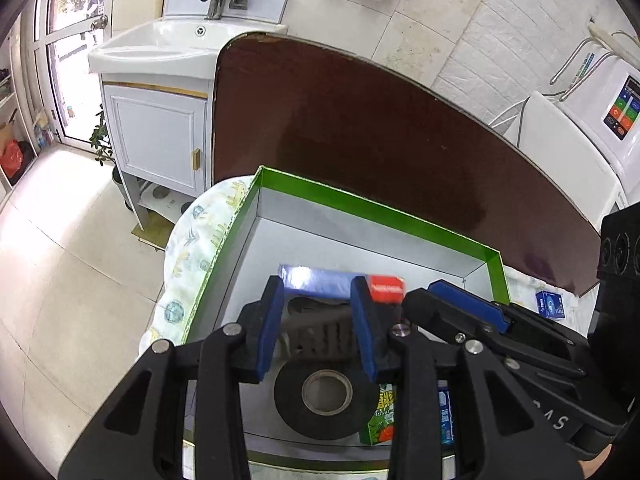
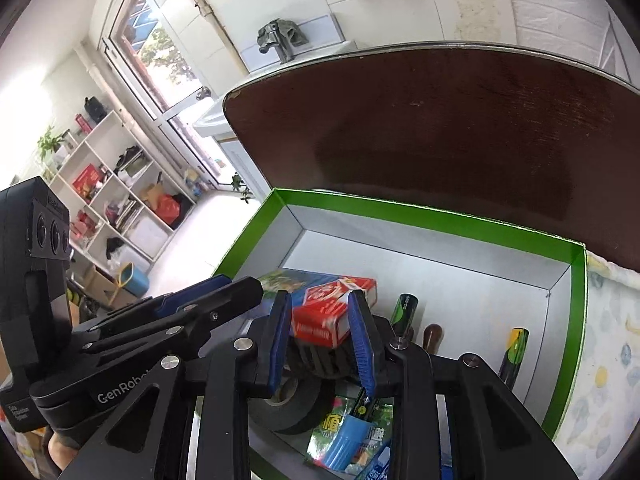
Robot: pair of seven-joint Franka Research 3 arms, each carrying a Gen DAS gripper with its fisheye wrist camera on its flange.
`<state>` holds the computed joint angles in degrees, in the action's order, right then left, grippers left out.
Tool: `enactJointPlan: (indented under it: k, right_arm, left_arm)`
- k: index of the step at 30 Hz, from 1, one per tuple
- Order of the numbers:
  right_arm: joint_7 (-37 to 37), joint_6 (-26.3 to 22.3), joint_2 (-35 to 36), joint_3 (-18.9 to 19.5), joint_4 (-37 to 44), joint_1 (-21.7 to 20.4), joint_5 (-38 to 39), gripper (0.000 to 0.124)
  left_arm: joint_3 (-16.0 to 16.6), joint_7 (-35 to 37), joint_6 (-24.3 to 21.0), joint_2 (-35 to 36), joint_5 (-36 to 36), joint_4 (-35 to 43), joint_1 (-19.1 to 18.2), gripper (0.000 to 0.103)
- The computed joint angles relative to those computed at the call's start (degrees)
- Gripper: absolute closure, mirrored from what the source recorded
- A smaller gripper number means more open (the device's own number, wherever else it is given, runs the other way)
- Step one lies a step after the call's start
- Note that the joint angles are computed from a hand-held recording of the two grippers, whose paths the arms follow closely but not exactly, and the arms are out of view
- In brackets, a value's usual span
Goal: Organize rigid objects
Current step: 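Carry the red card box into the tray box and open both grippers, then move both grippers to the blue medicine box and close on it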
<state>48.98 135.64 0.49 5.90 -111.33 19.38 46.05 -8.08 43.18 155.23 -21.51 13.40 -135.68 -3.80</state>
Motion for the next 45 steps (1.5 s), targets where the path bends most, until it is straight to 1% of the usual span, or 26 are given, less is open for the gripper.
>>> enactJointPlan:
  k: [1,3,6,9,12,13,14,15,17,19,22,24,27,29,30,32,34,36,39,43,44,45]
  right_arm:
    - [-1.2,-0.7,-0.6,-0.2,-0.2,-0.2,1.1,0.091]
    - [-2.8,-0.9,-1.7,-0.5,-0.9,-0.4,1.3,0.091]
    - [-4.2,-1.2,-3.3,-1.4,-1.9,-0.9,1.8,0.091]
    - [-4.9,-2.9,-4.6,-2.9,-2.4,-2.2,2.3,0.091]
    - [-5.4,-3.1,-5.8,-4.2,-2.9,-3.8,1.8,0.091]
    - [-5.7,-3.4,-6.3,-4.9,-2.9,-4.5,1.6,0.091]
    - [-6.1,-3.6,-6.5,-5.6,-2.9,-5.3,1.6,0.091]
    - [-6.6,-3.6,-6.8,-6.3,-3.0,-6.2,1.7,0.091]
    - [-6.7,-3.3,-6.9,-7.9,-2.7,-8.4,1.2,0.086]
    - [-5.6,-2.7,-6.1,-9.2,-1.9,-10.8,-0.1,0.064]
    - [-3.9,-2.3,-3.6,-11.6,0.0,-15.0,-0.9,0.063]
    - [-2.3,-3.1,-0.6,-12.8,3.0,-17.9,-1.9,0.063]
    - [1.1,-3.7,5.1,-13.7,7.8,-22.2,-4.4,0.063]
    - [2.9,-5.0,9.3,-13.5,11.8,-24.8,-5.2,0.063]
    - [3.4,-6.3,11.9,-13.3,14.3,-26.1,-5.3,0.063]
    - [4.1,-8.7,15.8,-12.4,18.3,-28.4,-5.3,0.063]
    - [3.8,-11.2,18.8,-11.1,21.6,-30.7,-4.2,0.063]
    - [2.7,-13.3,20.6,-9.7,23.8,-32.2,-3.1,0.063]
    - [1.5,-13.4,21.7,-8.6,24.8,-32.6,-3.3,0.063]
    - [2.1,-14.4,23.6,-7.8,26.6,-33.0,-3.2,0.063]
    - [2.1,-14.6,24.0,-7.6,26.9,-33.1,-3.1,0.063]
    - [2.1,-14.9,24.4,-7.4,27.3,-33.2,-3.1,0.065]
  left_arm:
    - [-1.0,-1.2,-0.7,-0.2,1.5,0.4,0.9,0.069]
    - [-1.9,-2.5,-1.8,-0.4,3.2,1.2,1.5,0.069]
    - [-2.2,-2.6,-2.2,0.1,3.0,2.7,0.1,0.067]
    - [-3.3,-2.5,-2.8,1.9,3.6,5.6,-1.4,0.060]
    - [-4.6,-2.2,-2.8,5.1,3.8,9.7,-3.5,0.049]
    - [-5.4,-2.5,-2.9,6.7,4.6,11.7,-4.0,0.043]
    - [-6.1,-2.9,-3.0,8.2,5.5,13.5,-4.5,0.040]
    - [-6.9,-3.1,-3.3,10.2,6.3,15.8,-5.2,0.040]
    - [-7.5,-2.2,-4.2,14.6,6.3,20.6,-7.3,0.038]
    - [-8.1,-1.4,-6.1,20.3,6.0,26.7,-9.5,0.038]
    - [-8.4,-0.2,-9.8,29.6,5.7,36.8,-13.0,0.038]
    - [-8.2,0.3,-12.2,36.2,5.1,44.1,-15.4,0.038]
    - [-7.2,0.5,-17.3,46.0,5.0,55.7,-19.4,0.040]
    - [-7.1,1.4,-20.3,51.3,2.9,62.4,-20.9,0.041]
    - [-6.8,1.2,-21.0,53.2,1.8,64.7,-21.4,0.042]
    - [-6.1,0.5,-22.3,56.5,0.2,68.9,-22.3,0.050]
    - [-5.4,-0.2,-23.8,59.1,-0.9,72.8,-23.0,0.053]
    - [-4.6,-1.0,-25.1,61.2,-1.3,75.9,-23.7,0.055]
    - [-4.3,-0.4,-27.8,64.3,-2.0,81.2,-24.5,0.057]
    - [-3.7,1.7,-31.8,68.3,-2.5,87.8,-25.8,0.063]
    - [-3.7,1.8,-31.4,68.3,-2.9,87.5,-25.8,0.062]
    - [-3.5,1.5,-30.0,67.5,-3.0,85.9,-25.6,0.061]
